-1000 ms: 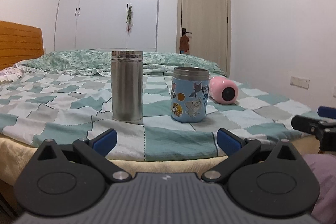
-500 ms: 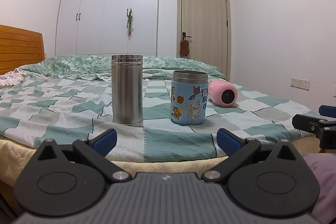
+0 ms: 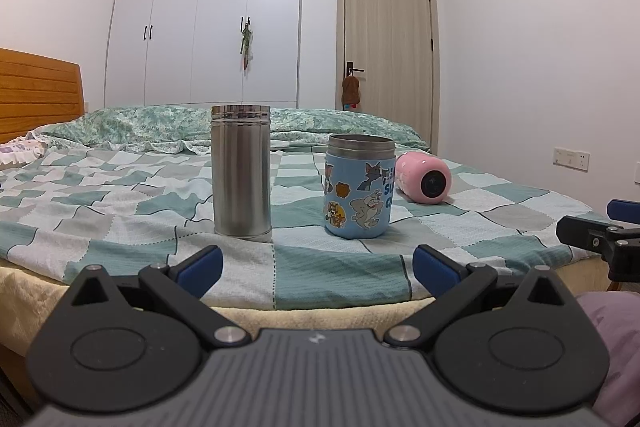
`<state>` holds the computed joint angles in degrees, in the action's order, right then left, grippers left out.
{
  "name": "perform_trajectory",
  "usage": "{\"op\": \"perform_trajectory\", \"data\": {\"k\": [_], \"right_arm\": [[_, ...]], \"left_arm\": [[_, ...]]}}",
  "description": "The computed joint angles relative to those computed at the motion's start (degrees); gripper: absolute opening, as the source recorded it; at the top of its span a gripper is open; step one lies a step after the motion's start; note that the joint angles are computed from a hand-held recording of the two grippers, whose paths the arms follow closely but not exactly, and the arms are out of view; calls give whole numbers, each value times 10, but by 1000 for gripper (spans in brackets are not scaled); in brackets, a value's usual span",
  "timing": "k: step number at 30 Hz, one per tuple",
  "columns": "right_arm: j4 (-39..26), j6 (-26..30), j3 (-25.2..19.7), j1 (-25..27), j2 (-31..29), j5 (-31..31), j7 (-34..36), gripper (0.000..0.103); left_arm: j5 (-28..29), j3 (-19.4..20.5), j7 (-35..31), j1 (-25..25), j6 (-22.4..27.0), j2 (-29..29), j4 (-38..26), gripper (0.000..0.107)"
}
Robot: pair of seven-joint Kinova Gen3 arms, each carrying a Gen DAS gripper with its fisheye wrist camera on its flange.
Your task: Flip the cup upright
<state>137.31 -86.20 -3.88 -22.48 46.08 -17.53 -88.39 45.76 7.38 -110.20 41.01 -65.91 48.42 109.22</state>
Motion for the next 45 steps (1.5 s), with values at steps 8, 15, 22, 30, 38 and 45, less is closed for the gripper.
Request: {"op": "perform_trajectory", "data": {"k": [8, 15, 22, 30, 38, 45], "right_arm": [[0, -1, -1, 0, 0, -1, 0, 103], [-1, -2, -1, 0, 1, 0, 0, 103], [-1, -3, -1, 0, 1, 0, 0, 103], [0, -4, -1, 0, 2, -1, 0, 103], [0, -5, -1, -1, 2, -2, 0, 103], [0, -4, -1, -1, 2, -2, 0, 103]], "left_arm": [[0, 0, 0, 1, -2, 0, 0, 103], [-1, 0, 0, 1, -5, 1, -1, 103], [-10, 0, 6, 4, -23, 5, 5, 103], [-16, 2, 16, 4, -40, 8, 13, 103], [-19, 2, 7, 6, -45, 9, 14, 103], [-6, 5, 2, 9, -53, 13, 10, 103]]}}
